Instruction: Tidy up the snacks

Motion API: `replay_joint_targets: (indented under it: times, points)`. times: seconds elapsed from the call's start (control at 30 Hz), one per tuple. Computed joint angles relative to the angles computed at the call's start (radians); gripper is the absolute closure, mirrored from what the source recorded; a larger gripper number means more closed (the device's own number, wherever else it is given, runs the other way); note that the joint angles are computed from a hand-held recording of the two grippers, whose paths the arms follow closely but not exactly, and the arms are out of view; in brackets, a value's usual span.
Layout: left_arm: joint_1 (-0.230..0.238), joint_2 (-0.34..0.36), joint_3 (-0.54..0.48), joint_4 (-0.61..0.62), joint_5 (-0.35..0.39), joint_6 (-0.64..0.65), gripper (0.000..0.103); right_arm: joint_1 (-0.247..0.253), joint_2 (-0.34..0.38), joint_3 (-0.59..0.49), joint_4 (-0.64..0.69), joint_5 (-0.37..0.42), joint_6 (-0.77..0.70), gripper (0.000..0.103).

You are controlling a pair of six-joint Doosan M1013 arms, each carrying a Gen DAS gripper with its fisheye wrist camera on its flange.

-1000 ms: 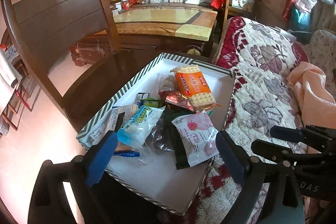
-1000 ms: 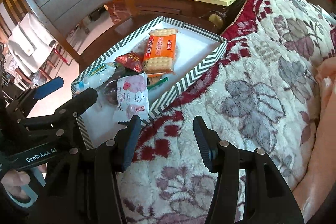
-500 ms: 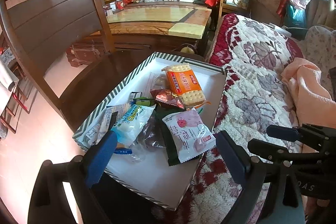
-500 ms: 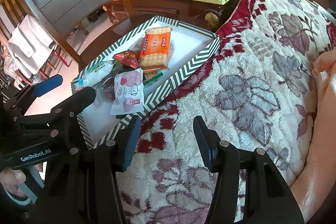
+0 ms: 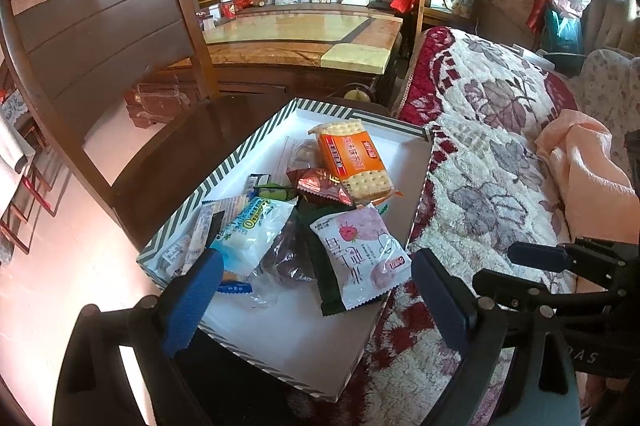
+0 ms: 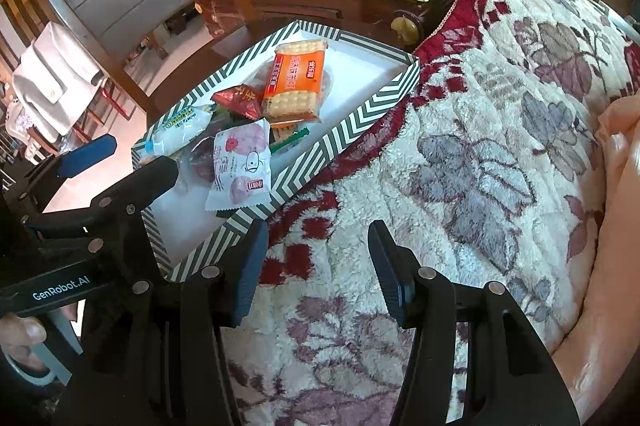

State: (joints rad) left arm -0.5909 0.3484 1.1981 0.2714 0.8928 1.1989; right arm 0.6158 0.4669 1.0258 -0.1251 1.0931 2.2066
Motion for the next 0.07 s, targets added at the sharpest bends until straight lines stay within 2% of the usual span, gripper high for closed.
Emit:
replay_joint_targets:
  times: [0.07]
  points:
    - [0.001, 0.001, -0.002, -0.011, 0.004, 0.003, 0.007, -0.001, -0.003, 0.002, -0.002, -0.002, 0.002, 0.051]
